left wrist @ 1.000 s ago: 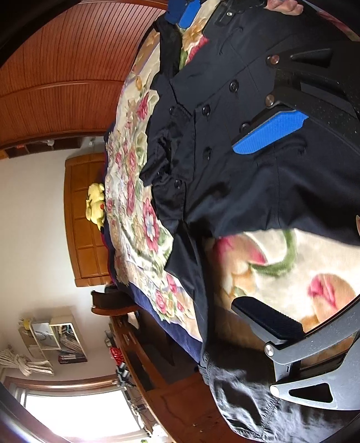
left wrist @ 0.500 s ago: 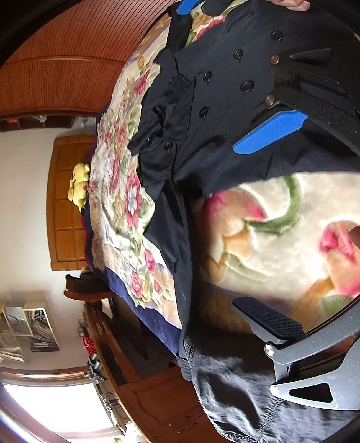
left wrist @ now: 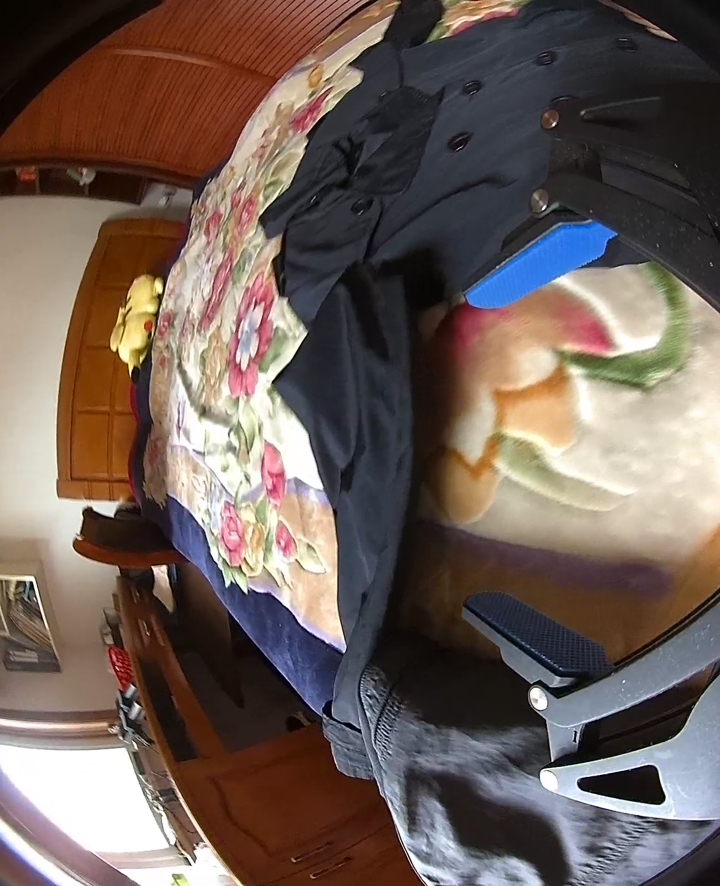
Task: Fold large clothes
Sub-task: 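Lower the left tool to the coat's sleeve and close on it, then lift the sleeve with the left tool and fold it across the coat front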
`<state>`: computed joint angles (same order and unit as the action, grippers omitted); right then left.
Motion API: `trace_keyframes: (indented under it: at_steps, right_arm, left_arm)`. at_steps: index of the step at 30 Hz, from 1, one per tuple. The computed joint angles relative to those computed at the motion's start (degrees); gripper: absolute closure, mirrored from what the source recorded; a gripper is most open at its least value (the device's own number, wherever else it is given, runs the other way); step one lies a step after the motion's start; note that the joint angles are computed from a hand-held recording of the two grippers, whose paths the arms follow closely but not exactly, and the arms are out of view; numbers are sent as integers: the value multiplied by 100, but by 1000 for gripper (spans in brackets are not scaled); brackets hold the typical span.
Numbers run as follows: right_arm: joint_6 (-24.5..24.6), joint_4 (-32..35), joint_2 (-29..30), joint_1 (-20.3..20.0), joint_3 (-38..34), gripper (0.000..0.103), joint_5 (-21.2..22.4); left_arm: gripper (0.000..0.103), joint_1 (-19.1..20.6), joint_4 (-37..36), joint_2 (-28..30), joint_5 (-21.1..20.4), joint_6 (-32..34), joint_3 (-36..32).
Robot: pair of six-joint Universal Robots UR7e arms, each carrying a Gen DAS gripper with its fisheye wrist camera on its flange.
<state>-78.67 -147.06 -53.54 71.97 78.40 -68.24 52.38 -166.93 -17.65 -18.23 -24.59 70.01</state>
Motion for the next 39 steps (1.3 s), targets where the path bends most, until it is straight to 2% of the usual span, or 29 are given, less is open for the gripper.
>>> trace_keyframes:
  at_steps: [5, 11, 17, 19, 23, 25, 29, 31, 32, 34, 36, 39]
  right_arm:
    - [33, 125, 8, 40, -74, 0, -115]
    - [-108, 44, 9, 95, -21, 0, -239]
    - [-244, 170, 68, 131, -107, 0, -430]
    - [-239, 185, 69, 137, -111, 0, -449]
    - [-229, 230, 77, 133, -165, 0, -451]
    - [-219, 229, 80, 131, -169, 0, -444]
    - [-202, 202, 125, 126, -203, 0, -452]
    - [-196, 175, 139, 130, -201, 0, -486]
    - [-197, 176, 152, 133, -220, 0, -504]
    - [-195, 154, 145, 129, -206, 0, -523]
    - [-196, 161, 157, 132, -241, 0, -537]
    - [-195, 94, 139, 135, -222, 0, -565]
  left_arm:
    - [1, 193, 82, 126, -69, -56, -422]
    - [3, 416, 844, 218, -153, -548, -920]
    - [6, 616, 1538, 223, -427, -1076, -1216]
    - [14, 688, 2095, 208, -472, -1493, -1321]
    - [19, 788, 2033, 178, -728, -1599, -1309]
    - [25, 817, 1905, 189, -765, -1537, -1312]
    - [42, 877, 1784, 178, -940, -1541, -1316]
    - [57, 897, 2103, 214, -873, -1692, -1448]
    - [60, 895, 2193, 225, -845, -1713, -1481]
    - [74, 899, 2295, 256, -860, -1616, -1571]
    - [82, 888, 2299, 273, -868, -1504, -1614]
    - [91, 801, 2343, 373, -619, -1256, -1767]
